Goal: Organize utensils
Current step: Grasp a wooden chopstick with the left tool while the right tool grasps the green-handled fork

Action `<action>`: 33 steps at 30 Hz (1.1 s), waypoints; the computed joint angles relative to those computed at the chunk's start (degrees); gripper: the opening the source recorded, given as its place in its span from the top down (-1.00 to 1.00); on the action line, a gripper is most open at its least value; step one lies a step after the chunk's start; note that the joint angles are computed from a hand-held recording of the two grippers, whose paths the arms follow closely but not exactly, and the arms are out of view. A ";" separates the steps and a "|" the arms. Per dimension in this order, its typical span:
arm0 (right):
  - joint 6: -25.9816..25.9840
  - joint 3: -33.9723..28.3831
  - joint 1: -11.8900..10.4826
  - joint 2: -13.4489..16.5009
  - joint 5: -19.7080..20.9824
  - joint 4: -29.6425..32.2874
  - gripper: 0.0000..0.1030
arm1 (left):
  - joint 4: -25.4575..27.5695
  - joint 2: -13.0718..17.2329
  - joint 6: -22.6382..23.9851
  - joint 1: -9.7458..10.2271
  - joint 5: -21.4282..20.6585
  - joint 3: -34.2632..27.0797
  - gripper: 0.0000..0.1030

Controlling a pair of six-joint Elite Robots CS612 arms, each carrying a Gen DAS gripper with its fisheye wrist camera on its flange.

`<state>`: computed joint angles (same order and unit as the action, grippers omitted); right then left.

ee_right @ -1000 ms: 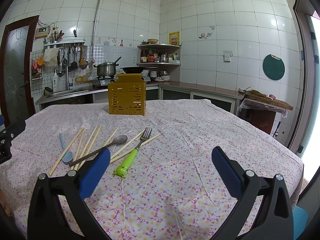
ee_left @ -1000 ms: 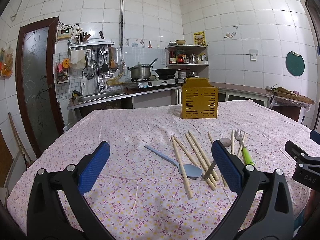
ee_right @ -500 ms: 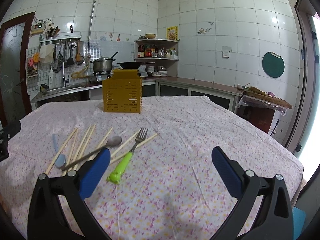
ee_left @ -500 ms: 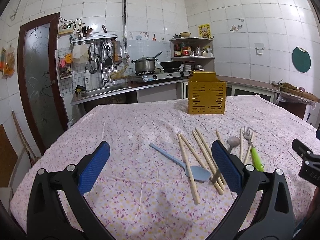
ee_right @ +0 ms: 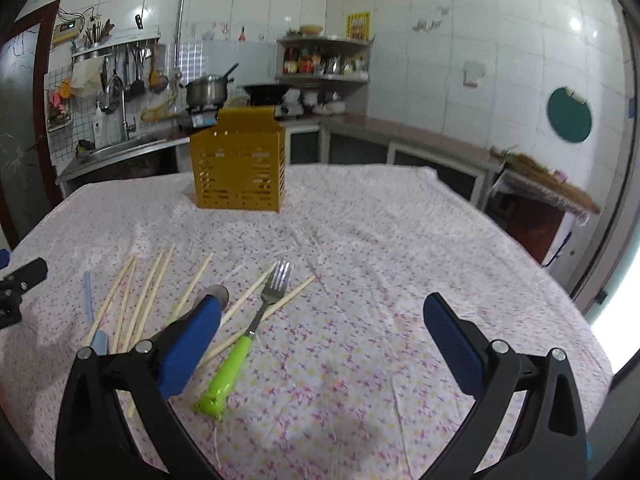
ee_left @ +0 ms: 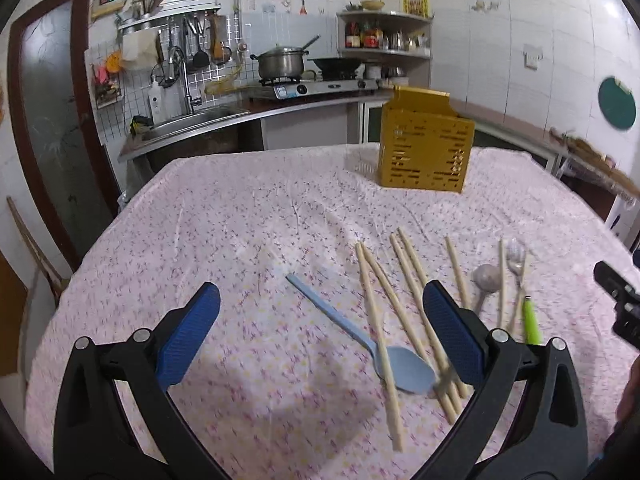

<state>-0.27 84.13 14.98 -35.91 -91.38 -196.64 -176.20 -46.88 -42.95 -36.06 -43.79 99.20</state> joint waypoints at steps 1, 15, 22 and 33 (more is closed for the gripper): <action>0.27 -0.81 -0.15 0.22 0.85 1.46 -0.92 | 1.64 0.23 0.03 0.29 0.07 -0.75 -0.90; 0.04 -14.49 -0.26 4.09 2.75 29.34 -0.34 | 7.73 3.03 1.68 5.85 -17.82 -8.36 -0.52; -0.56 -19.41 -0.26 5.43 6.58 38.06 -0.18 | 13.59 4.67 1.76 7.59 -23.98 -12.41 -0.27; 1.34 -25.04 -0.59 8.18 10.83 46.52 0.25 | 16.58 5.77 2.02 8.72 -28.29 -14.30 0.05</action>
<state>1.07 59.09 14.39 -27.73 -80.55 -150.12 -159.62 -41.11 -40.94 -27.34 -72.08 84.89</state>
